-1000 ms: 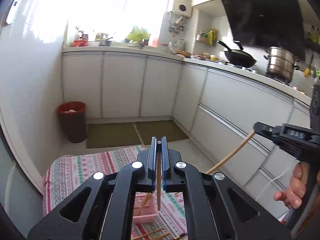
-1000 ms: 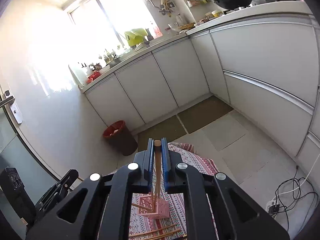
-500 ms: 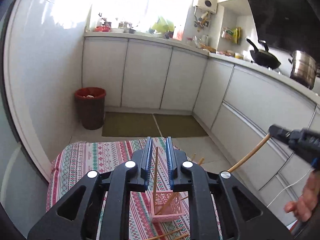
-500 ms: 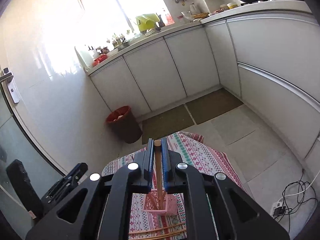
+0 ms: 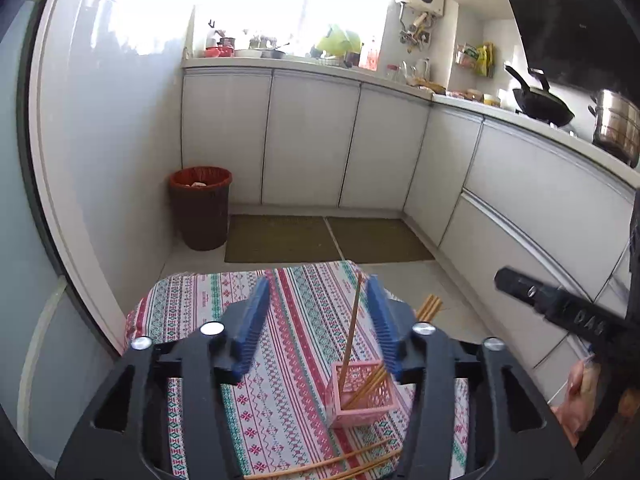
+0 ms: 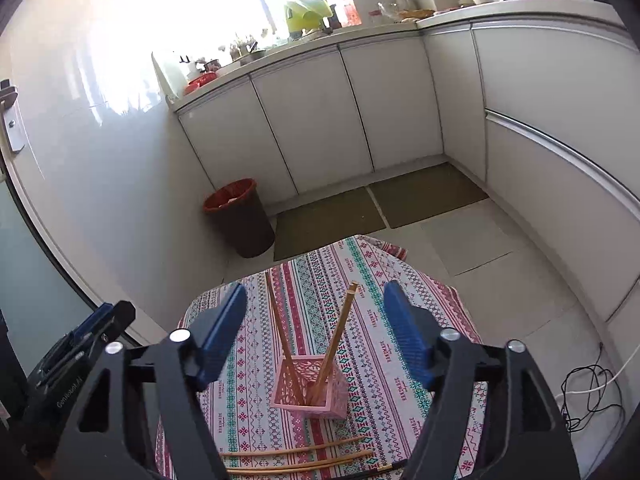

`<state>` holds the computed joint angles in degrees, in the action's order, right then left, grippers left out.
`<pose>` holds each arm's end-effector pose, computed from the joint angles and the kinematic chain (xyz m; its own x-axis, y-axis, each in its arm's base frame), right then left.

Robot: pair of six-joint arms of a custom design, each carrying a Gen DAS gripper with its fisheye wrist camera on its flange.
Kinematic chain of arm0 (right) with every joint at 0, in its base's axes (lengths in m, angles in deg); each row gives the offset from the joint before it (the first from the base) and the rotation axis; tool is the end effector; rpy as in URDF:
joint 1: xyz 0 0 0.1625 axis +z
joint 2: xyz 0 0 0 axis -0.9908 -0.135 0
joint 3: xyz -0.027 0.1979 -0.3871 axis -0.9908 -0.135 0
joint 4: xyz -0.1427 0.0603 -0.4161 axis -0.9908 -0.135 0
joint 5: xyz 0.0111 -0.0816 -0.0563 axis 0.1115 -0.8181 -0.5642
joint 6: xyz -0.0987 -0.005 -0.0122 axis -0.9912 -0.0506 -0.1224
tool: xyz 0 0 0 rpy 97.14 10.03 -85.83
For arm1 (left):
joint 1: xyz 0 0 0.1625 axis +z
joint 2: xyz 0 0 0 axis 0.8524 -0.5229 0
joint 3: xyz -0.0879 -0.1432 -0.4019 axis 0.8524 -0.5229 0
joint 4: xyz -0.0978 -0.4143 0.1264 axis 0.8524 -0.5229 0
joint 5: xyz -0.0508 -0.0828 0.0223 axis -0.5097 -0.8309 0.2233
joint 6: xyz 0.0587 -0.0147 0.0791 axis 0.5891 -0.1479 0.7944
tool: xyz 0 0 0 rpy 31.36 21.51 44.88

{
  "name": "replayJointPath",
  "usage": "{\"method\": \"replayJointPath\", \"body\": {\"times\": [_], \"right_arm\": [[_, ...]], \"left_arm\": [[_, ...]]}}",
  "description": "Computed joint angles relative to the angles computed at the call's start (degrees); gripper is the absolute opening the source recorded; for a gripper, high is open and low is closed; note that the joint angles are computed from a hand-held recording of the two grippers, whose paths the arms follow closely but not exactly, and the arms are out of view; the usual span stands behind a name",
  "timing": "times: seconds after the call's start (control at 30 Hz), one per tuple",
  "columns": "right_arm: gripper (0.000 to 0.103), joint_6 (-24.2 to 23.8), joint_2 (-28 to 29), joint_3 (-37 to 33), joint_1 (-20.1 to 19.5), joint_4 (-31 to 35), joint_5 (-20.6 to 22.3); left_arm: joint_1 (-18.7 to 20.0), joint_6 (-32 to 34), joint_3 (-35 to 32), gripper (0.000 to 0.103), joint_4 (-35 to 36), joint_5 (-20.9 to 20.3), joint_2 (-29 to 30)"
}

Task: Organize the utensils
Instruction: 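Lower the left tool onto a wooden chopstick and close it while the right tool grasps another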

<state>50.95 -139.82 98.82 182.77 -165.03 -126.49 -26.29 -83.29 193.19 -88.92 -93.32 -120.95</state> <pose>0.1867 -0.5303 0.3681 -0.8902 0.1099 0.4422 -0.3237 0.5305 -0.7834 -0.4118 -0.5084 0.1619 -0.7646 0.2493 -0.5943 0.6258 0.5077 -0.5922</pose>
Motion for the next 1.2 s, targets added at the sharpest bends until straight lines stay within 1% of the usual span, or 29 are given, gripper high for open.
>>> {"method": "replayJointPath", "body": {"times": [0.03,0.1,0.13,0.17,0.2,0.23,0.27,0.3,0.37,0.43,0.5,0.57,0.63,0.73,0.77,0.8,0.83,0.87,0.9,0.93,1.0,1.03,1.1,1.13,1.2], "right_arm": [[0.081,-0.1,-0.3,0.4,-0.1,-0.9,-0.2],[0.085,-0.8,-0.4,1.0,-0.2,-2.0,-1.4],[0.09,-1.0,-0.6,1.3,-0.3,-2.2,-2.1],[0.092,-1.1,-0.9,1.6,-0.4,-2.3,-2.3],[0.093,-1.3,-1.2,2.1,-0.7,-2.3,-2.5],[0.095,-1.7,-1.4,2.4,-0.8,-2.1,-2.9],[0.096,-2.6,-1.5,2.8,-0.9,-2.1,-3.9],[0.096,-3.6,-1.6,3.1,-1.1,-2.1,-4.6],[0.096,-6.0,-1.8,4.3,-1.5,-2.9,-6.1],[0.096,-7.9,-1.6,5.4,-2.0,-3.6,-8.2],[0.096,-8.2,-1.8,6.6,-2.7,-2.6,-9.7],[0.096,-6.7,-2.8,7.6,-3.9,1.2,-10.2],[0.096,-4.5,-3.7,8.1,-5.0,6.4,-10.3],[0.096,-2.0,-4.8,8.5,-6.3,12.4,-9.2],[0.096,-1.4,-5.1,8.7,-6.5,13.6,-8.8],[0.096,-0.6,-5.6,8.9,-6.8,14.9,-8.4],[0.096,0.2,-6.1,9.0,-7.1,15.9,-7.8],[0.096,1.2,-6.7,9.3,-7.4,16.5,-7.5],[0.096,2.3,-7.0,9.7,-7.8,16.8,-7.3],[0.096,4.2,-7.7,10.0,-8.5,17.8,-6.9],[0.096,9.1,-9.0,10.0,-10.4,21.8,-5.1],[0.096,12.1,-10.1,9.9,-11.8,24.5,-3.5],[0.096,17.3,-12.0,9.7,-14.7,29.0,-0.2],[0.096,19.3,-12.6,9.7,-15.8,30.1,0.7],[0.096,21.2,-13.4,9.9,-16.9,29.7,0.9]], "left_arm": [[-0.1,0.1,0.2,0.055,0.2,0.3,0.2],[-0.3,-0.5,0.6,0.062,1.5,0.4,0.4],[-0.4,-1.0,0.9,0.064,2.0,0.6,0.5],[-0.4,-1.4,1.0,0.07,2.4,0.8,0.6],[-0.5,-2.1,1.3,0.078,3.2,1.0,0.6],[-0.5,-2.7,1.4,0.083,3.9,1.3,0.6],[-0.5,-3.5,1.7,0.092,4.9,1.5,0.5],[-0.4,-4.7,1.8,0.096,7.0,1.4,0.2],[0.2,-7.1,1.6,0.096,12.6,0.1,-0.5],[1.5,-10.2,0.4,0.096,21.4,-3.2,-1.1],[3.1,-13.0,-1.3,0.096,30.6,-7.0,-1.1],[4.4,-15.9,-2.2,0.096,37.6,-8.5,-0.7],[6.5,-20.4,-3.8,0.096,46.2,-11.1,-0.3],[9.6,-27.8,-4.8,0.095,54.8,-14.2,-0.2],[10.4,-29.3,-4.6,0.093,55.9,-14.9,-0.5],[11.2,-29.5,-4.6,0.085,56.1,-16.2,-0.6],[11.5,-28.3,-3.9,0.082,55.0,-17.4,-0.9],[11.3,-26.3,-3.7,0.077,53.8,-18.5,-0.7],[10.9,-23.9,-3.4,0.074,52.4,-19.7,-0.4],[10.3,-20.2,-3.1,0.073,50.5,-21.3,0.2],[8.7,-13.5,-3.0,0.065,47.9,-23.4,1.7],[7.7,-10.2,-3.1,0.063,47.1,-24.2,2.8],[6.0,-5.1,-3.2,0.054,45.7,-25.0,4.9],[5.5,-3.6,-3.3,0.051,45.2,-25.0,5.9],[4.6,-1.7,-4.0,0.044,44.5,-24.3,8.2]]}}
